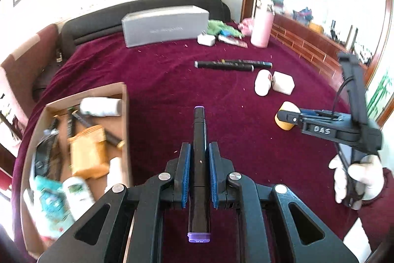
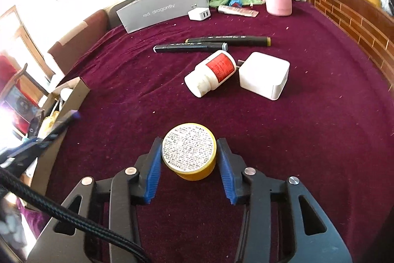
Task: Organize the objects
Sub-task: 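Lower the marker and yellow tin into the tray and open both tools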
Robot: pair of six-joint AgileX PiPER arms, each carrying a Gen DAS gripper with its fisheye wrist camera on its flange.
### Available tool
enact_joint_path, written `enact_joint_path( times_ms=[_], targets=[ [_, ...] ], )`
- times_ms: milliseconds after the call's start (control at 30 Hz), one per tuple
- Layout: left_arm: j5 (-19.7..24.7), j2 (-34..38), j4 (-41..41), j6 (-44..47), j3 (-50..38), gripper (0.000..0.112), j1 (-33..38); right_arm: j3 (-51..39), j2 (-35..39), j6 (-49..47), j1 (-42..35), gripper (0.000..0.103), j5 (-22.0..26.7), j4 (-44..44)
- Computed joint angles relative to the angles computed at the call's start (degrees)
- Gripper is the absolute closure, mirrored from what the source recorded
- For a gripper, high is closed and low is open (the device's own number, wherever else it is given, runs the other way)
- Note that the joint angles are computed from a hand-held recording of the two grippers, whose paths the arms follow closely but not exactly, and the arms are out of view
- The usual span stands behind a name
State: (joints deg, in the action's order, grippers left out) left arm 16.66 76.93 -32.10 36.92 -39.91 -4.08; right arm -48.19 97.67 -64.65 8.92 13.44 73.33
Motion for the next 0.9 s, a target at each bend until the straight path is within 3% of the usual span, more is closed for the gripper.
enact_joint_path(
  times_ms=[67, 233, 500, 767, 900],
  targets=[
    [1.77, -2.97, -4.64, 5.14, 1.56, 0.1, 3.06, 0.38, -0.97, 6.72, 1.0, 0.064, -1.24, -6.01],
    [7.76, -8.27, -17.83, 19.33, 4.15, 0.1, 12.73, 3.63, -5.77, 12.97, 2.56, 0.063, 1.2, -9.69],
    [16.28, -12.46, -25.45, 29.58, 5.52, 0.1, 26.11, 4.23, -12.1, 22.46, 8.43, 0.063, 4.81, -16.93],
    [24.66, -11.62, -31.01, 41.08, 5.61, 0.1, 43.51, -0.17, -10.23, 23.54, 13.19, 0.063, 9.16, -13.91],
    [25.1, -8.54, -33.79, 46.7, 6.1, 0.1, 48.69, -4.68, -5.71, 23.38, 16.47, 0.063, 11.44, -11.41]
  ],
)
